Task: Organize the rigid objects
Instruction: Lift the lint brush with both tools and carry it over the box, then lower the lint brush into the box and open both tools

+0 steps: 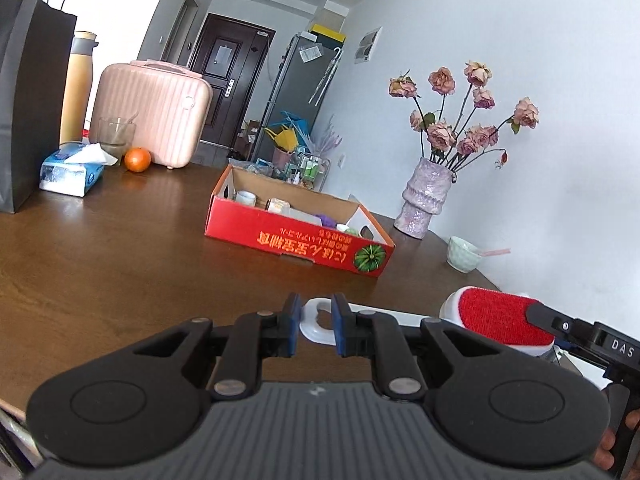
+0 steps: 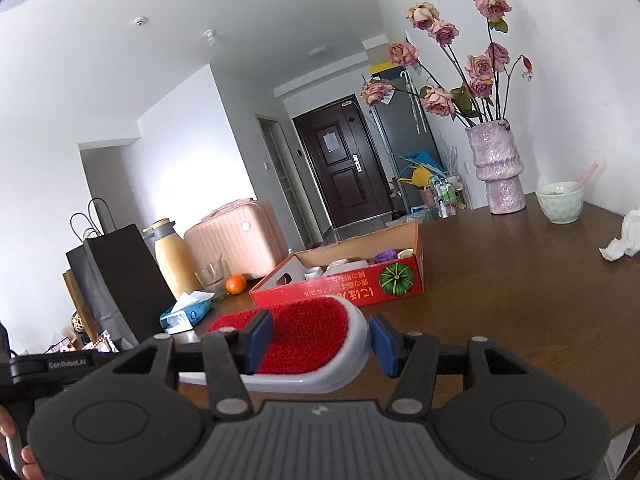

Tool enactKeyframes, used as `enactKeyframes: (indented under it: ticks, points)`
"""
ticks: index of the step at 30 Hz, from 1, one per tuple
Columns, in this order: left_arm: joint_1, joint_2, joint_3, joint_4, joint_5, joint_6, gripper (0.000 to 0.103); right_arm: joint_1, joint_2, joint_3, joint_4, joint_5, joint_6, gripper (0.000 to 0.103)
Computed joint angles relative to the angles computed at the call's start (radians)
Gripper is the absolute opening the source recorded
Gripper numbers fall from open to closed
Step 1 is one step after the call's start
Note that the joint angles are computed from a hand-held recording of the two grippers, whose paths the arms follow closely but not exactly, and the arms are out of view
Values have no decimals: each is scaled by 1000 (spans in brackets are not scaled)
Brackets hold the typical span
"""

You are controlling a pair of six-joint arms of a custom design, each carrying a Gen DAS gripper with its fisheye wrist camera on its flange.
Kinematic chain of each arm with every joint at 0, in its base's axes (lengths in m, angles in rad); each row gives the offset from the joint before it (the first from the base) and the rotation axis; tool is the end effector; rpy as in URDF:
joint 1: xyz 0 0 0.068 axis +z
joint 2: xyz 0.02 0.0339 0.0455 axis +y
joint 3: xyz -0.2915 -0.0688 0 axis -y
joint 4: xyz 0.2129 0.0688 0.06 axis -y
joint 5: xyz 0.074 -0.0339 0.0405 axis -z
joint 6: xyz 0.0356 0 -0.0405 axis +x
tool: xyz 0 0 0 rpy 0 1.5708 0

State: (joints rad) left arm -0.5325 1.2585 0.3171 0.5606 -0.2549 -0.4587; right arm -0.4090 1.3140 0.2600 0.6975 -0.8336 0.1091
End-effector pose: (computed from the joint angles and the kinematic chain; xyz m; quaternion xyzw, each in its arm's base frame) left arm 0.1811 -0.0963 0.2138 -0.0409 0.8235 -0.1718 0.5391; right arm 0.1895 -0.0534 0.2058 -0.0309 0.7851 0.2508 0.5655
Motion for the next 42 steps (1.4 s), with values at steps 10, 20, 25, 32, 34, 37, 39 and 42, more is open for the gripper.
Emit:
enactKeyframes:
  ticks: [10,20,25,32,34,37,39,42]
  points:
    - [243,286,308,19,213,117,16,187,290,301,66,163,115,53]
    - [397,685,899,-210,349,191,15,333,673,987,-255,312,150,52]
    - [439,924,1253,-419,424,171,15,349,889,1356,-487,344,187,49]
    - [458,1175,1644,-687,426,175,15,367,1210,1887,-866,365,202,49]
    - [460,1213,1693,-733,424,182,16,368,1279,2000,-945,365,211,49]
    - [455,1237,1702,-748,399,194,16,380,1334,2073,-1011,391,189,48]
    - [452,1227,1665,-709,381,222,19,402,1312,2027,-987,468,114,47]
    - [443,1188,1615,-691,326,246,21,425,1300,2030,-1013,526,33,48]
